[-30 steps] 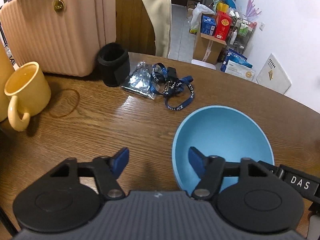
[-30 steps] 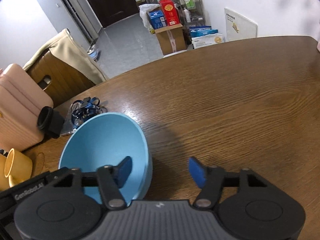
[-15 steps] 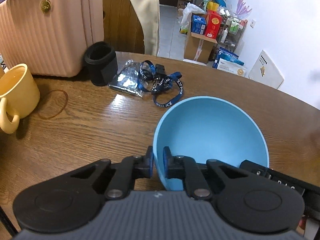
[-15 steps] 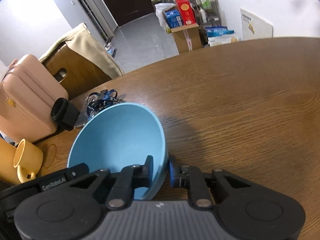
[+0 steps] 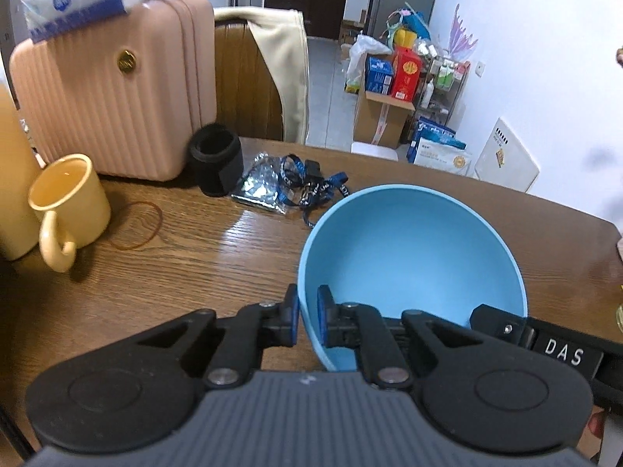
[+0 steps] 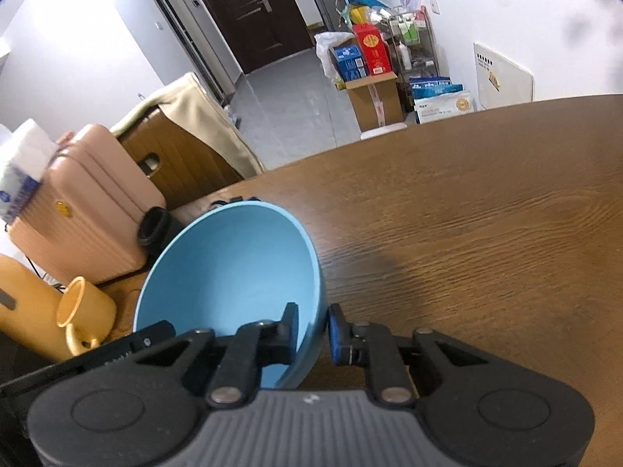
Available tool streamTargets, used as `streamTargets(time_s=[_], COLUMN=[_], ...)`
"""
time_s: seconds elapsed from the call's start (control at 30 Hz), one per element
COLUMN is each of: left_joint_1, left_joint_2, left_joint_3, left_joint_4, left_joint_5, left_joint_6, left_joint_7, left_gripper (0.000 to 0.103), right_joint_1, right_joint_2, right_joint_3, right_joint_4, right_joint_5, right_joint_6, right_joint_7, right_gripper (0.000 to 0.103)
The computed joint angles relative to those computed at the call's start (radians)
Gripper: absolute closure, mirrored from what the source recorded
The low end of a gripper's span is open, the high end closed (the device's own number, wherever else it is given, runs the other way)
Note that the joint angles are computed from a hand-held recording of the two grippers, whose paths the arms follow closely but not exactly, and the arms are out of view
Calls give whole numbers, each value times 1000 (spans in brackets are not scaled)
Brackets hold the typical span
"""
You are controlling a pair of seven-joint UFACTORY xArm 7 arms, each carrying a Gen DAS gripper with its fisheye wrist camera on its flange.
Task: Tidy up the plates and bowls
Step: 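Lift the blue bowl with both grippers and carry it toward the bowl stack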
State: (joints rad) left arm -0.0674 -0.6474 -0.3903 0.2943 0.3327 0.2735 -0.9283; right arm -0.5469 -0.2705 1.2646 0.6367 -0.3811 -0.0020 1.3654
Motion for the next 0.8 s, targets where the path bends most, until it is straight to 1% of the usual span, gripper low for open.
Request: streamTargets(time_s=[0.1, 0.13, 0.2, 0.33, 0.4, 0.53, 0.67, 0.8], left_joint_1=[-64, -85, -128, -204, -240, -312, -383, -455], left_joint_2=[-104, -139, -216, -365, -440, -573, -684, -777], left_joint_3=[21, 26, 37, 47, 37, 5, -39, -90], left_joint_4=[-27, -36, -53, -83, -91, -98, -90, -71], left_joint_5=[-27, -37, -58, -99, -115, -138, -163, -189], left_joint_6=[69, 93, 147, 253, 318, 444, 568, 681], left_joint_7=[12, 15, 22, 35, 34, 28, 5, -24], left_gripper=[93, 93, 93, 93, 93, 93, 93, 93], right_joint_1=[223, 282, 388, 571, 650, 781, 893, 987], right_joint_2=[-50, -67, -103, -183, -226, -313, -404, -502], right_joint_3=[-190, -238, -321, -449, -498, -561, -600, -608], right_joint_4=[-34, -42, -60, -89, -105, -136, -162, -183], right_joint_5=[33, 38, 48, 61, 65, 70, 86, 105], right_joint_6=[28, 41, 68, 133, 170, 241, 325, 417], right_joint_7=[-6, -4, 0, 9, 17, 42, 55, 72], right_gripper=[88, 88, 88, 88, 88, 88, 88, 88])
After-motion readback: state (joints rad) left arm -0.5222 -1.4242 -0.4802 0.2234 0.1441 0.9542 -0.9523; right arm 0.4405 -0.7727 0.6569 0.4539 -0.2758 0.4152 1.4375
